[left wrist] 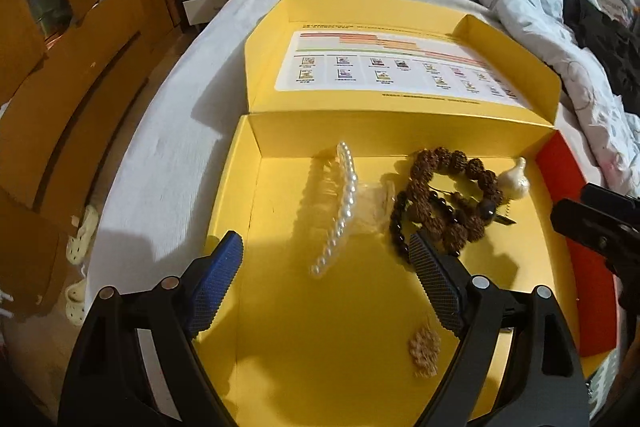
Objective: Organize jewelry
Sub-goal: 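Move both open grippers back over the yellow box, then grasp the pearl claw clip with the left gripper while the right grasps the white garlic ornament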
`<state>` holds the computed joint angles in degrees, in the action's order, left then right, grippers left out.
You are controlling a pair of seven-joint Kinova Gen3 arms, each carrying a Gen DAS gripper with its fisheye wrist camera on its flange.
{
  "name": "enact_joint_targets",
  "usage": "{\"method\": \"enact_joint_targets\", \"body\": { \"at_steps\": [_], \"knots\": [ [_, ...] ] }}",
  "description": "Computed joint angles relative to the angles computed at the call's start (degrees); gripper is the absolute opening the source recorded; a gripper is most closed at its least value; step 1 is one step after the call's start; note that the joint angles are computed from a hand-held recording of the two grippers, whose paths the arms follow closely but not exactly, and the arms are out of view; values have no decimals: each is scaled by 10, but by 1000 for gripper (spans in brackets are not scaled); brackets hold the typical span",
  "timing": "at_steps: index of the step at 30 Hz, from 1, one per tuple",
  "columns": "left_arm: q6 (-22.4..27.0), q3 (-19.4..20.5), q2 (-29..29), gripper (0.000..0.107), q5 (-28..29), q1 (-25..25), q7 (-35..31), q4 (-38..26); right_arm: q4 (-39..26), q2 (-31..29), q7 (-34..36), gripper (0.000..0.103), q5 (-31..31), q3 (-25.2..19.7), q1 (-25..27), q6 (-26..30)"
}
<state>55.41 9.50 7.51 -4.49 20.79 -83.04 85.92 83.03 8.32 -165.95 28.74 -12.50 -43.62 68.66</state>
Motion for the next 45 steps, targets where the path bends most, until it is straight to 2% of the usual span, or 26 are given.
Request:
{"method": "enact_joint_targets", "body": {
  "at_steps": [3,7,18,29,34,43,45],
  "knots": [
    [8,-1,18,84,-7,2,1,-14,6,4,13,72,-11,8,17,-9],
    [25,-4,42,84,2,1,-10,-35,18,10,50,72,-61,19,52,-42],
    [27,-8,57,85,11,5,-20,-52,26,33,103,72,-111,34,79,-74],
    [33,-9,65,85,24,4,-26,-59,36,24,92,72,-112,37,81,-90],
    [32,-10,68,85,15,12,-18,-57,47,22,97,68,-127,37,91,-106],
    [51,-12,82,72,24,6,-17,-71,60,19,93,65,-133,38,98,-132],
    [52,-10,82,64,33,1,-24,-70,68,18,93,65,-137,39,102,-149]
  ]
}}
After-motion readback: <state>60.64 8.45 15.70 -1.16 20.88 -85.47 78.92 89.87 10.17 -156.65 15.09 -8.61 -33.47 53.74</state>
